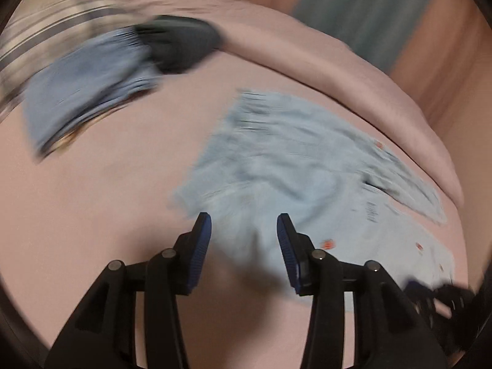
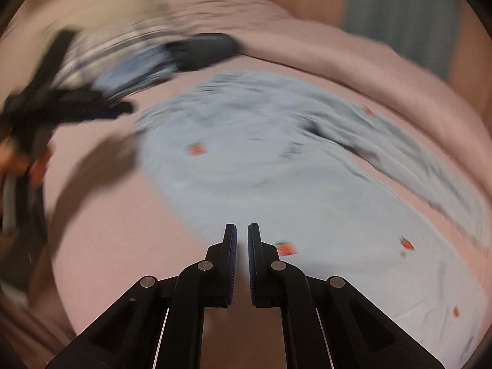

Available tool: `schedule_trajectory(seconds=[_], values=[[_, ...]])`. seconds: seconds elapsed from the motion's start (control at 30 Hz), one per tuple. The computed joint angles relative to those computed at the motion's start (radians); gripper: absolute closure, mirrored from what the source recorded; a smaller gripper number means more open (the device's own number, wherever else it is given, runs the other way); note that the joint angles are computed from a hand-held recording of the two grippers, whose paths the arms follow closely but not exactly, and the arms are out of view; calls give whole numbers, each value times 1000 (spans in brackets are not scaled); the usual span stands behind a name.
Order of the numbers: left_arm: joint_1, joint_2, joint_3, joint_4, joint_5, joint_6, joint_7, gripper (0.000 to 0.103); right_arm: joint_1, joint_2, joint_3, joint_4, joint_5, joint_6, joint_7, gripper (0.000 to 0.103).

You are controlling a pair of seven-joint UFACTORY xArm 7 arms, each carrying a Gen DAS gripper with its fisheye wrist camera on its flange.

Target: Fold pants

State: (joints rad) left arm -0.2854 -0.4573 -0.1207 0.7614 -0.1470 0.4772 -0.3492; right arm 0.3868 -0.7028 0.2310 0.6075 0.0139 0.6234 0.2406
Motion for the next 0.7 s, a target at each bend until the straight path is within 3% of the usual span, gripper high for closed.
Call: schedule_trajectory(seconds=[0.07, 0.13, 0.17, 0.3, 0.4, 0.47, 0.53, 0.57, 0.67, 0.7], values=[[-11, 93, 1, 66, 21, 18, 51, 59, -5, 42, -49, 14, 53, 15, 15, 99], [41, 183, -54, 140, 143, 106, 55, 62, -8, 84, -81, 30, 98, 73, 25, 99], [26, 206, -39, 136, 162, 142, 99, 62, 16, 79, -100, 17, 92, 127, 38, 99], [0, 103, -4, 15, 145, 89, 264, 60, 12, -86, -59, -88, 133, 181, 53, 99], [-18, 67, 34, 18, 80, 129, 349, 59, 29, -92, -105, -70, 160, 232, 6, 99], [-28, 68, 56, 54, 11, 150, 380, 50, 28, -69, -158, -40, 196, 239, -51, 99], [-19, 100, 50, 94, -17, 117, 385, 26, 8, -71, -167, -27, 211, 207, -81, 98], [-11, 115, 48, 113, -20, 92, 390, 23, -15, -48, -178, -7, 208, 169, -101, 93], [19, 256, 26, 264, 14, 64, 375, 21, -87, 58, -180, 60, 175, 90, -126, 60], [24, 310, 26, 322, 13, 66, 381, 21, -100, 101, -187, 88, 171, 63, -143, 54]])
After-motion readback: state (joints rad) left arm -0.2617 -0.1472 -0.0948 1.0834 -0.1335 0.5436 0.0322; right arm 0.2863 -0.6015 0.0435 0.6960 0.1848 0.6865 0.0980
